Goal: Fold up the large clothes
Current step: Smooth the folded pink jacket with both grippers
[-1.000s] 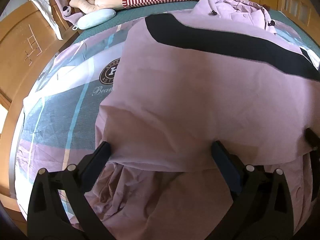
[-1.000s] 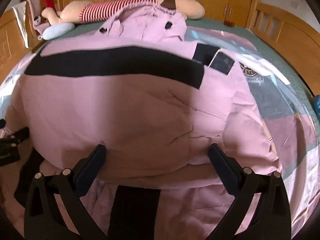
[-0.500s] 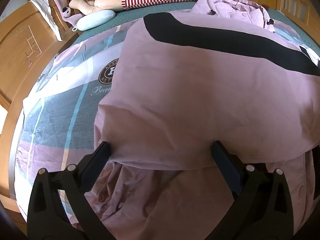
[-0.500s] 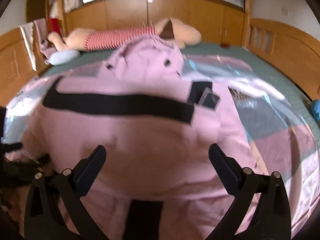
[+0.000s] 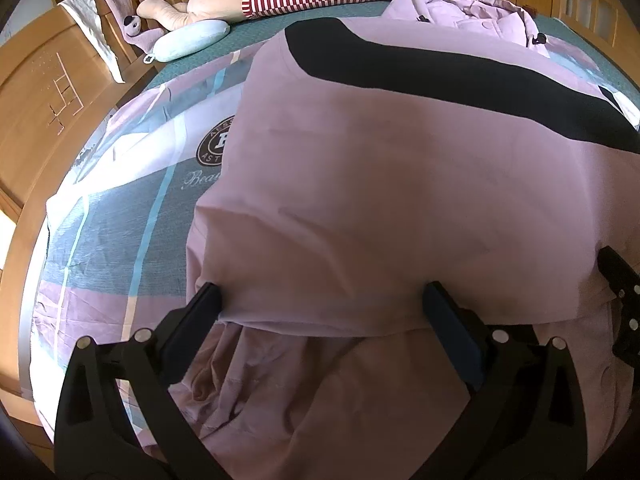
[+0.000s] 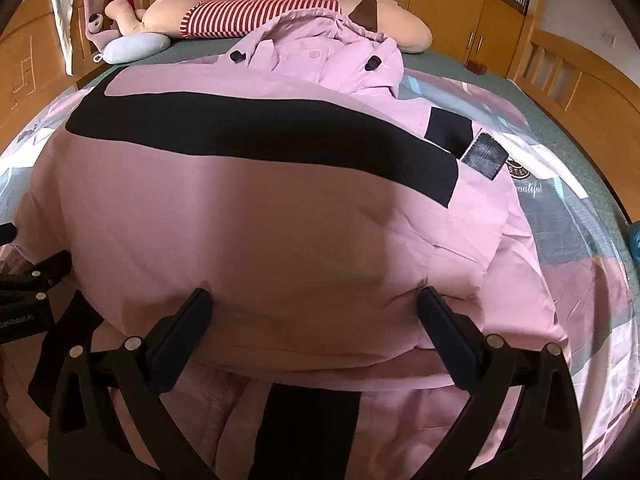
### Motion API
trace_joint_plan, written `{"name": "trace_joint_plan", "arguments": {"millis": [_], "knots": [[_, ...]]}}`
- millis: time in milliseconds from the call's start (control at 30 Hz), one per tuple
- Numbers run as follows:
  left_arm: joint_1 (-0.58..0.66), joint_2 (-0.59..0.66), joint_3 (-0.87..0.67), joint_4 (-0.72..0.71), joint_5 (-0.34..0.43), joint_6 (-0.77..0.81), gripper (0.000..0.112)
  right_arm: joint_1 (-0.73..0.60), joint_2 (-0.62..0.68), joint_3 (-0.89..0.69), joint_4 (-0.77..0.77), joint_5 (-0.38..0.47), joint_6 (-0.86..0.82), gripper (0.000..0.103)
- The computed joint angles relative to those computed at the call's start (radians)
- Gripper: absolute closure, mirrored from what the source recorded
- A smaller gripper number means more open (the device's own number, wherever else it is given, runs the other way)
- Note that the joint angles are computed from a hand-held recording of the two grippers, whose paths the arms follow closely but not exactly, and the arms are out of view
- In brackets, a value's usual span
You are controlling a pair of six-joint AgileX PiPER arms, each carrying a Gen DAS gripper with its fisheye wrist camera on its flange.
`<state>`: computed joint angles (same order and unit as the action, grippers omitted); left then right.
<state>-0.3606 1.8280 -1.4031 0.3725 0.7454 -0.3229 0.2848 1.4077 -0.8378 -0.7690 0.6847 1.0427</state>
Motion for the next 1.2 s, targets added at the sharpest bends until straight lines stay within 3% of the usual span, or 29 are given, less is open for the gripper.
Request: {"name": "trace_joint_plan", "arguments": {"millis": [100,200,267,367,400,533,933,1200], "knots": [[-0.003,0.000,0.001,0.006,0.000,-0.006,0.012,-0.009,-0.031,0.014,0.013,-0.007,-0.015,0.002],[-0.005,0.000,0.001,0.007,0.001,-0.007,0.012,-0.016,-0.132,0.074,-0.062,-0.077,0.097,0.002],[-0.005,0.001,-0.001,0.003,0.003,-0.005,0.012,-0.026,-0.161,0.080,-0.091,-0.075,0.147,0.002],[-0.004,-0.001,0.000,0.004,0.002,-0.005,0.012,-0.097,-0.073,0.028,0.049,-0.027,0.029,0.002],[-0.005,-0.001,0.001,0.004,0.000,-0.006,0.012,-0.127,-0.052,0.033,0.085,-0.056,-0.006,0.002],[-0.010,-0.004,0.005,0.016,-0.001,-0.017,0.012,-0.075,-0.040,0.021,0.013,-0.002,0.058,0.002],[-0.014,-0.007,0.018,0.034,-0.011,-0.036,0.012,-0.070,-0.045,0.030,0.006,-0.002,0.067,0.002],[-0.018,-0.005,0.013,0.039,-0.004,-0.042,0.012,-0.076,-0.148,0.083,-0.087,-0.102,0.153,0.002]]}}
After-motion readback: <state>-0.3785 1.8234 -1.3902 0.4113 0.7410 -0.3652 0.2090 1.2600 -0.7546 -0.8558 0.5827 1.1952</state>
